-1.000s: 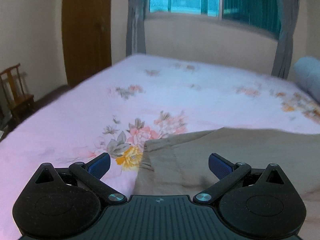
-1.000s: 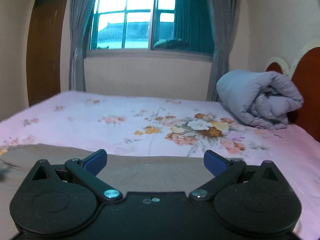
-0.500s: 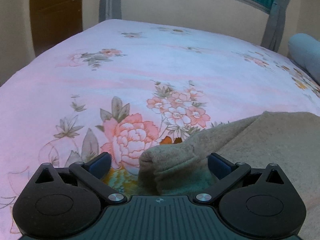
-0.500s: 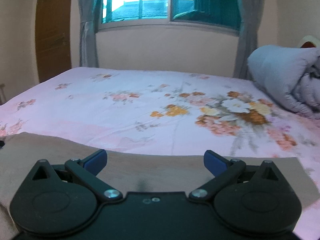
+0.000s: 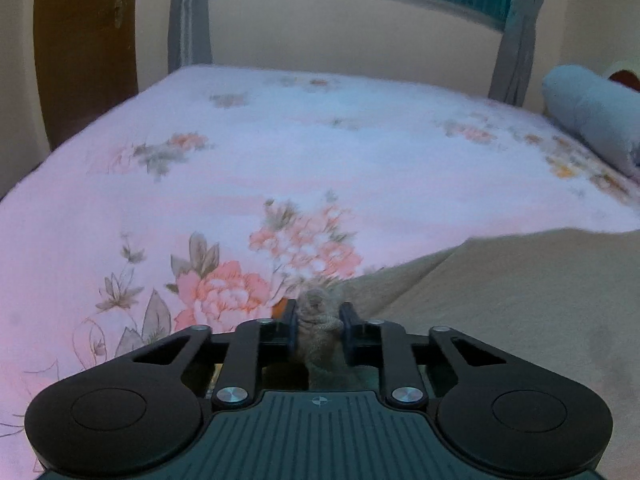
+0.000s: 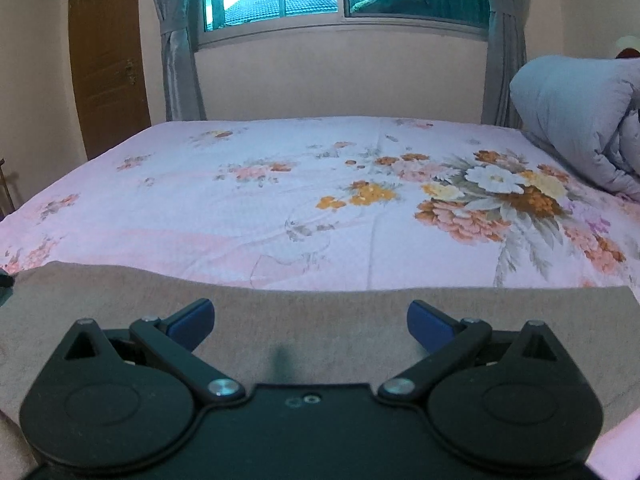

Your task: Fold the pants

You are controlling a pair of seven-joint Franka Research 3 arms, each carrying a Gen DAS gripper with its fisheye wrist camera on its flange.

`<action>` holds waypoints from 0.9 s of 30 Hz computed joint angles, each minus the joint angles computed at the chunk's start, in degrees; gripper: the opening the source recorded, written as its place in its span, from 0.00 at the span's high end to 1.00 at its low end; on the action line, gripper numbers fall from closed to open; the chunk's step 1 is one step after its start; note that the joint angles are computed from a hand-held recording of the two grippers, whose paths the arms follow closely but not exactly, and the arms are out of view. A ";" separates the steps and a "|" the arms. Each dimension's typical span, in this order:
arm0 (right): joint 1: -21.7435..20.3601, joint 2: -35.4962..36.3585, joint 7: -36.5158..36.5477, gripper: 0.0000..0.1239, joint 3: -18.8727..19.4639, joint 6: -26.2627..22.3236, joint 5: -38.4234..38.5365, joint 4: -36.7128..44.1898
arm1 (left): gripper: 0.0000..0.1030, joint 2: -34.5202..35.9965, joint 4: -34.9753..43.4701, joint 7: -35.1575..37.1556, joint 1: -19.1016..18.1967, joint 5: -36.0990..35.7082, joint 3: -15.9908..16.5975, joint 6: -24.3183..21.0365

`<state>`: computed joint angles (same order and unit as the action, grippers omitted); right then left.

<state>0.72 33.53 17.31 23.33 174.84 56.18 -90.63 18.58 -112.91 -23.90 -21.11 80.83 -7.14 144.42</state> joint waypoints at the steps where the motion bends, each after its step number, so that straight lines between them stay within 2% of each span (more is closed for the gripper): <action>1: 0.07 0.22 -0.12 0.22 -0.09 -0.51 -0.46 0.47 | 0.81 -0.93 -0.57 -1.81 -0.70 1.81 0.11 -0.92; 3: 1.04 1.15 -0.05 0.24 -1.24 -2.79 -2.89 2.17 | 0.82 -2.87 -2.12 -6.39 -1.19 5.05 -0.14 -2.01; 4: 2.54 1.95 1.05 0.27 -3.16 -5.03 -5.70 3.65 | 0.81 -3.78 -2.88 -8.43 -1.23 6.42 -0.46 -2.59; 7: 6.54 5.68 1.35 0.48 -7.35 -9.69 -14.68 8.89 | 0.81 -5.81 -4.62 -11.52 -0.62 8.60 -1.69 -3.09; 8: 7.91 7.24 1.77 0.52 -8.80 -11.26 -17.82 11.07 | 0.81 -6.17 -4.92 -11.69 -0.47 8.83 -2.12 -3.41; 10: 9.22 10.38 1.25 0.65 -9.86 -13.17 -22.27 15.26 | 0.81 -6.92 -5.62 -12.01 -0.03 8.93 -2.72 -3.62; 13: 10.03 14.45 0.97 0.65 -10.47 -16.48 -26.76 21.27 | 0.81 -7.22 -5.91 -11.44 0.57 8.74 -3.28 -3.45; 18: 10.98 21.25 2.08 0.67 -11.86 -28.28 -31.64 34.19 | 0.81 -5.76 -4.75 -10.08 1.11 7.79 -3.27 -2.93; 19: 11.13 21.79 1.78 0.68 -11.97 -29.33 -32.13 35.28 | 0.81 -5.37 -4.42 -9.75 1.09 7.33 -3.23 -3.06; 23: 11.84 19.94 -1.05 0.78 -12.64 -28.42 -33.67 31.89 | 0.81 -4.00 -3.38 -8.82 0.87 5.92 -2.77 -3.08; 24: 12.17 19.44 -0.93 0.86 -12.95 -28.66 -34.11 31.22 | 0.81 -3.83 -3.29 -9.05 0.79 5.84 -2.64 -3.02; 25: 12.48 18.80 -0.98 1.00 -13.23 -28.47 -34.55 30.18 | 0.81 -3.76 -3.31 -9.47 0.71 5.94 -2.51 -2.94; 27: 13.33 16.36 -2.96 1.00 -13.77 -23.99 -35.89 25.10 | 0.81 -3.95 -3.56 -10.28 0.66 6.27 -2.32 -2.62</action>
<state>14.05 49.89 14.35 9.56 150.85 20.29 -65.54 14.63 -116.47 -34.18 -20.45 87.10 -9.46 141.80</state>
